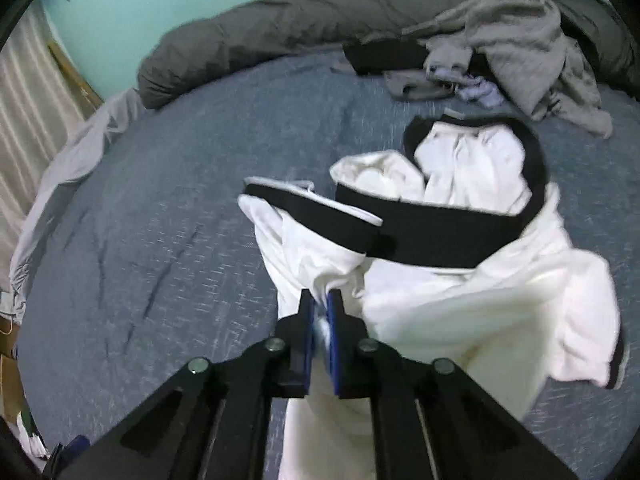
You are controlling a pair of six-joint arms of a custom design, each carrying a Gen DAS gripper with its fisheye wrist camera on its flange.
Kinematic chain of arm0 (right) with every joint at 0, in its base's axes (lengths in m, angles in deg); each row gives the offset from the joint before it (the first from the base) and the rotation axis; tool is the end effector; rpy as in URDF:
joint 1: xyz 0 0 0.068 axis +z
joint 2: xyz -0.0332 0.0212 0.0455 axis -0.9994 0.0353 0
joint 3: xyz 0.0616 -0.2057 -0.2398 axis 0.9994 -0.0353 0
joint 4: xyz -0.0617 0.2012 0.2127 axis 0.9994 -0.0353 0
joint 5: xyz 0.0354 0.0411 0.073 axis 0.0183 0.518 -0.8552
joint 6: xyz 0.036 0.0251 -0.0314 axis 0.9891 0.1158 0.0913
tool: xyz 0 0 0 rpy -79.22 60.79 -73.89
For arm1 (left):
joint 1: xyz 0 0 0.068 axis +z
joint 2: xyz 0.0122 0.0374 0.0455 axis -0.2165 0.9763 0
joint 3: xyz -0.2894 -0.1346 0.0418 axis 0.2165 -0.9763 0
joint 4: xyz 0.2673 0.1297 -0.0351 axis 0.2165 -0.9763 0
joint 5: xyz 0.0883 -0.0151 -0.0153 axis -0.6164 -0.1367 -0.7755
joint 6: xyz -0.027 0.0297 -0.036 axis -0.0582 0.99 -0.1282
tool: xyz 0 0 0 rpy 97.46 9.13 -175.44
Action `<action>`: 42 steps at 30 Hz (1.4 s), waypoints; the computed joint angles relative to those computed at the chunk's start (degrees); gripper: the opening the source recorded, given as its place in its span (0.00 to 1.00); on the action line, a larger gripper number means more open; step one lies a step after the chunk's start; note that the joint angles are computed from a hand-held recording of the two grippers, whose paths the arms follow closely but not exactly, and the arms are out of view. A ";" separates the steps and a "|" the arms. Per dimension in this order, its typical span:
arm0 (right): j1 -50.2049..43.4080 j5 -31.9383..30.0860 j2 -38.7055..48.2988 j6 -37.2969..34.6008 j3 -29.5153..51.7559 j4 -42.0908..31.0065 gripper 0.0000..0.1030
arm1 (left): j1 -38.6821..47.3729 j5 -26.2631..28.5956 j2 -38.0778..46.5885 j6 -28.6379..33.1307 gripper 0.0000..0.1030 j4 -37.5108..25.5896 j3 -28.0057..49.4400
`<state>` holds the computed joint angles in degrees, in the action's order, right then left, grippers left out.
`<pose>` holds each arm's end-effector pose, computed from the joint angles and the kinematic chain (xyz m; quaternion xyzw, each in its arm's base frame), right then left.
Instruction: Fold clothes
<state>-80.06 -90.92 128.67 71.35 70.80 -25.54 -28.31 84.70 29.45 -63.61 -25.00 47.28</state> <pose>0.3087 0.0498 0.2807 0.0003 0.9422 0.1449 0.3021 0.1245 -0.0394 0.2791 -0.0242 0.9267 -0.1677 0.3354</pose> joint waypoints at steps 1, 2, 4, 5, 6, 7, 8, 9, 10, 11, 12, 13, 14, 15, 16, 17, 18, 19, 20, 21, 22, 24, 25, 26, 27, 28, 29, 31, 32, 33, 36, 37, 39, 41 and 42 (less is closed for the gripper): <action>-0.91 -0.72 -2.31 -0.48 -0.44 -0.46 0.06 | -0.37 -0.24 -0.11 -0.14 1.00 -0.02 -0.09; -1.89 -1.50 -4.65 -1.07 -0.71 -1.14 0.05 | -0.88 -0.50 -0.18 -0.36 1.00 -0.10 0.00; -4.62 -3.38 -10.02 -3.32 -0.67 -4.15 0.05 | -1.88 -1.23 -0.41 -0.81 1.00 -0.15 0.09; -6.98 -4.87 -12.50 -5.07 -0.44 -6.28 0.05 | -2.44 -1.72 -0.52 -1.07 1.00 -0.19 0.14; -9.57 -6.58 -14.79 -6.96 0.00 -8.51 0.05 | -2.93 -2.16 -0.62 -1.28 1.00 -0.24 0.18; -12.43 -8.52 -16.85 -9.03 0.67 -10.86 0.05 | -3.42 -2.58 -0.72 -1.53 1.00 -0.27 0.18; -15.66 -10.56 -18.66 -11.30 1.56 -13.44 0.05 | -4.15 -3.16 -0.81 -1.97 1.00 -0.30 0.21; -19.66 -12.39 -20.19 -14.07 2.55 -16.45 0.05 | -4.86 -3.72 -0.88 -2.39 1.00 -0.33 0.24; -24.78 -14.39 -21.32 -17.77 3.46 -19.64 0.05 | -5.58 -4.28 -0.96 -2.81 1.00 -0.37 0.27; -30.13 -16.46 -21.93 -21.66 4.56 -22.76 0.05 | -6.28 -4.83 -1.01 -3.20 1.00 -0.39 0.30; -34.95 -18.03 -21.91 -25.00 5.56 -25.29 0.05 | -6.90 -5.28 -0.95 -3.42 1.00 -0.31 0.29; -39.29 -19.42 -21.56 -27.85 6.31 -27.21 0.05 | -7.50 -5.72 -0.88 -3.64 1.00 -0.22 0.29; -44.02 -20.96 -21.09 -30.92 7.12 -29.27 0.05 | -8.10 -6.17 -0.81 -3.84 1.00 -0.14 0.28; -48.54 -22.35 -20.55 -33.90 7.63 -30.90 0.05 | -8.66 -6.58 -0.74 -4.02 1.00 -0.06 0.28; -52.30 -23.56 -19.95 -36.50 7.70 -32.11 0.05 | -9.28 -7.02 -0.65 -4.25 1.00 0.03 0.27; -55.97 -24.63 -19.20 -39.09 7.83 -33.26 0.05 | -9.68 -7.26 -0.47 -4.37 1.00 0.21 0.22; -59.14 -25.60 -18.38 -41.55 7.85 -34.33 0.05 | -10.10 -7.51 -0.21 -4.55 1.00 0.39 0.17; -60.96 -26.33 -17.86 -43.70 7.47 -35.32 0.05 | -10.49 -7.75 0.03 -4.72 1.00 0.55 0.13; -61.96 -26.47 -17.75 -45.58 7.02 -36.15 0.05 | -10.65 -7.82 0.12 -4.73 1.00 0.59 0.06; -62.56 -26.39 -17.70 -47.10 6.43 -36.78 0.05 | -10.82 -7.90 0.22 -4.74 1.00 0.63 -0.01; -62.25 -25.89 -17.80 -47.81 5.55 -37.02 0.05 | -10.97 -7.97 0.31 -4.76 1.00 0.68 -0.07; -61.28 -24.40 -17.95 -48.82 3.69 -37.27 0.05 | -10.90 -7.84 0.37 -4.62 1.00 0.73 -0.09; -59.90 -22.36 -17.85 -48.40 2.54 -37.00 0.05 | -10.82 -7.84 0.35 -4.52 1.00 0.72 -0.11; -58.39 -19.86 -17.86 -47.37 1.32 -36.16 0.05 | -10.71 -7.76 0.28 -4.45 1.00 0.69 -0.12; -56.53 -16.11 -18.19 -44.99 -0.10 -34.04 0.05 | -10.47 -7.57 0.22 -4.35 1.00 0.66 -0.13; -55.00 -12.67 -18.62 -42.54 -1.38 -31.83 0.05 | -10.25 -7.39 0.17 -4.27 1.00 0.64 -0.14; -54.34 -9.99 -19.53 -39.74 -2.44 -29.04 0.06 | -10.02 -7.20 0.13 -4.18 1.00 0.62 -0.14; -53.94 -7.54 -21.23 -35.96 -3.50 -25.43 0.10 | -9.39 -6.70 0.30 -3.90 1.00 0.68 -0.02; -53.74 -7.06 -22.45 -34.60 -3.79 -24.25 0.20 | -9.11 -6.54 0.26 -3.84 1.00 0.71 -0.01; -53.12 -6.45 -23.76 -33.17 -3.86 -23.41 0.26 | -8.97 -6.46 0.30 -3.84 1.00 0.83 -0.01; -50.31 -4.49 -27.13 -28.28 -3.64 -21.34 0.44 | -8.85 -6.42 0.38 -3.86 1.00 0.79 -0.03; -49.96 -6.27 -27.27 -26.24 -3.21 -21.06 0.45 | -8.85 -6.41 0.36 -3.90 1.00 0.78 -0.01; -47.16 -8.97 -26.44 -22.59 -2.34 -22.21 0.50 | -8.80 -6.36 0.31 -3.94 1.00 0.77 0.04; -41.56 -8.90 -25.49 -18.82 -2.20 -22.51 0.51 | -8.97 -6.53 0.37 -3.98 1.00 0.88 -0.02; -38.35 -8.25 -25.05 -16.85 -2.29 -22.12 0.51 | -8.88 -6.46 0.31 -4.01 1.00 0.87 -0.09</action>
<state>-118.42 -99.17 103.61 54.50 68.50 -47.66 -37.19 78.24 29.77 -67.62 -24.14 47.20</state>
